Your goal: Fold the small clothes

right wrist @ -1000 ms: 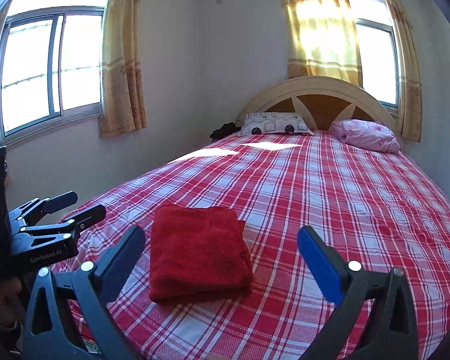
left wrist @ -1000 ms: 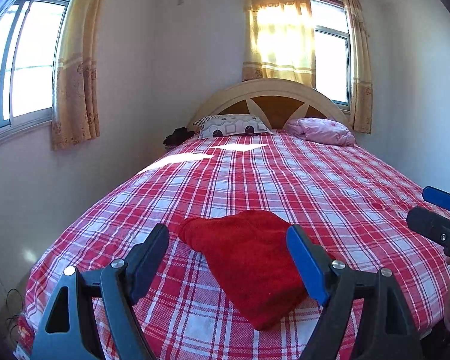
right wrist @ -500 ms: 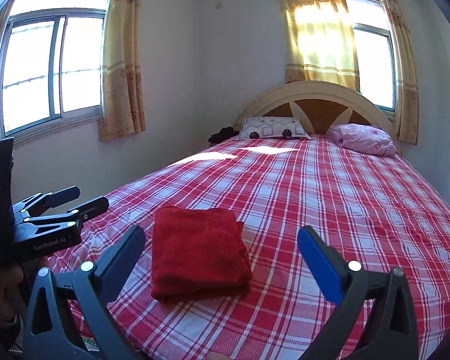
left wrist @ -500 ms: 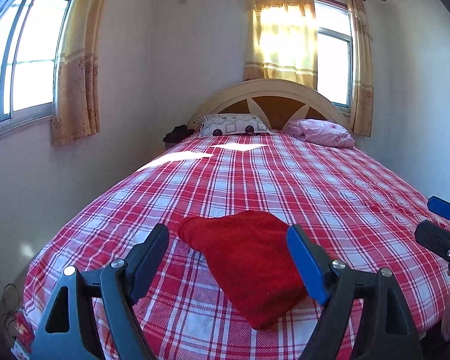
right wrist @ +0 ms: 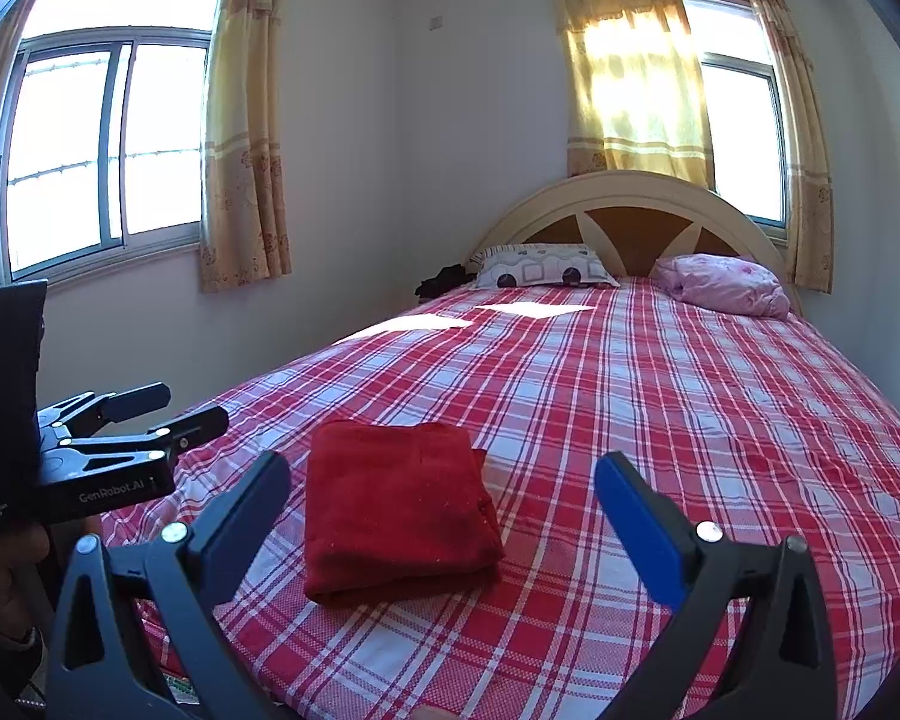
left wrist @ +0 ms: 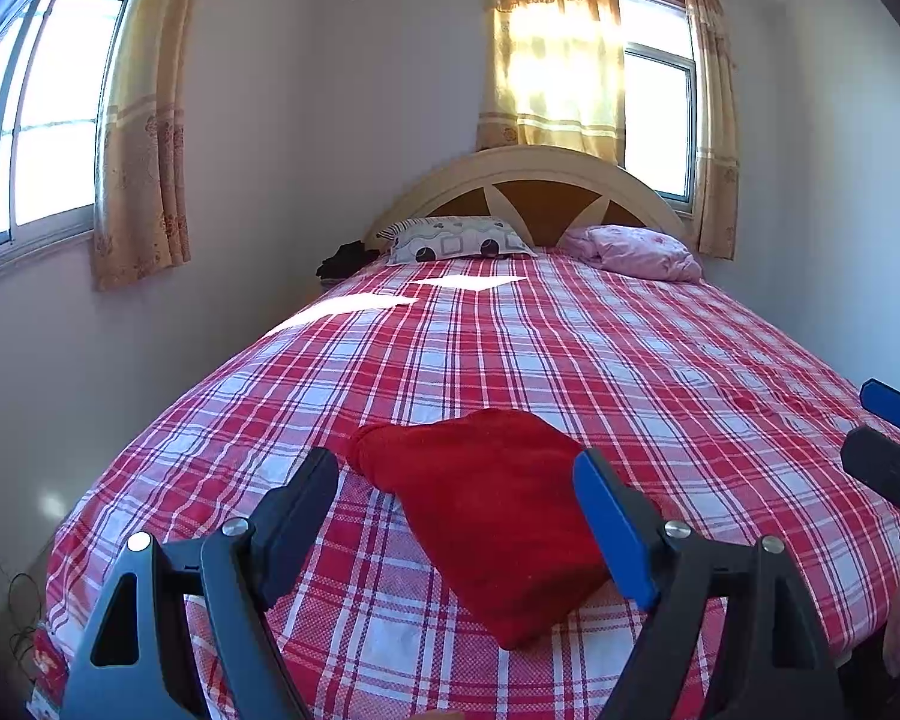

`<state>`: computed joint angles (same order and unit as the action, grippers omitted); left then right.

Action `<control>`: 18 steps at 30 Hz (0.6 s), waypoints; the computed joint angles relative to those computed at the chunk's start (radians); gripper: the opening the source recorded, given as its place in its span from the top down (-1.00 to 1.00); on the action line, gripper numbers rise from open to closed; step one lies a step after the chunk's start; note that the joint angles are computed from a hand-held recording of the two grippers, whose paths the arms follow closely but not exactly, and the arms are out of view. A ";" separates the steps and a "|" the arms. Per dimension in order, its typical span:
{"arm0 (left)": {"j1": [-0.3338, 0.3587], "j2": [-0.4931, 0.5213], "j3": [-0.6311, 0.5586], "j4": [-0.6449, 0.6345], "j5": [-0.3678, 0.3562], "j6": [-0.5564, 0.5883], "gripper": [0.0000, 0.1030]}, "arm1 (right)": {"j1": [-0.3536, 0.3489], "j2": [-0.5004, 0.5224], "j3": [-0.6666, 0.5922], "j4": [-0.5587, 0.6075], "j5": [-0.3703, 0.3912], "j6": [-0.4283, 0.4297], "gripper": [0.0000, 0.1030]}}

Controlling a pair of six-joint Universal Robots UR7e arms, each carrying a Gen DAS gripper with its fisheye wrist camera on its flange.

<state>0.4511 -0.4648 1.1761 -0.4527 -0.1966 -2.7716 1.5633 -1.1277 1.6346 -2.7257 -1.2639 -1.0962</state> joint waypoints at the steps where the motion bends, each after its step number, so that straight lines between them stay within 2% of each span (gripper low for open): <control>1: -0.001 0.009 -0.014 0.036 -0.002 -0.032 -0.58 | -0.001 -0.001 0.001 -0.002 0.002 0.001 -1.00; 6: -0.005 0.022 -0.041 0.117 -0.005 -0.110 -0.58 | -0.005 -0.006 0.006 -0.007 0.013 0.004 -1.00; 12: -0.003 0.000 -0.010 0.030 0.015 -0.023 -0.59 | -0.009 -0.013 0.016 -0.024 0.030 0.002 -1.00; 18: -0.004 0.049 -0.085 0.191 0.000 -0.134 -0.71 | -0.014 -0.020 0.024 -0.029 0.046 -0.002 -1.00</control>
<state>0.4467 -0.4155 1.0915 -0.2620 -0.1967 -2.9053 1.5488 -1.1480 1.6590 -2.7547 -1.2179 -1.0981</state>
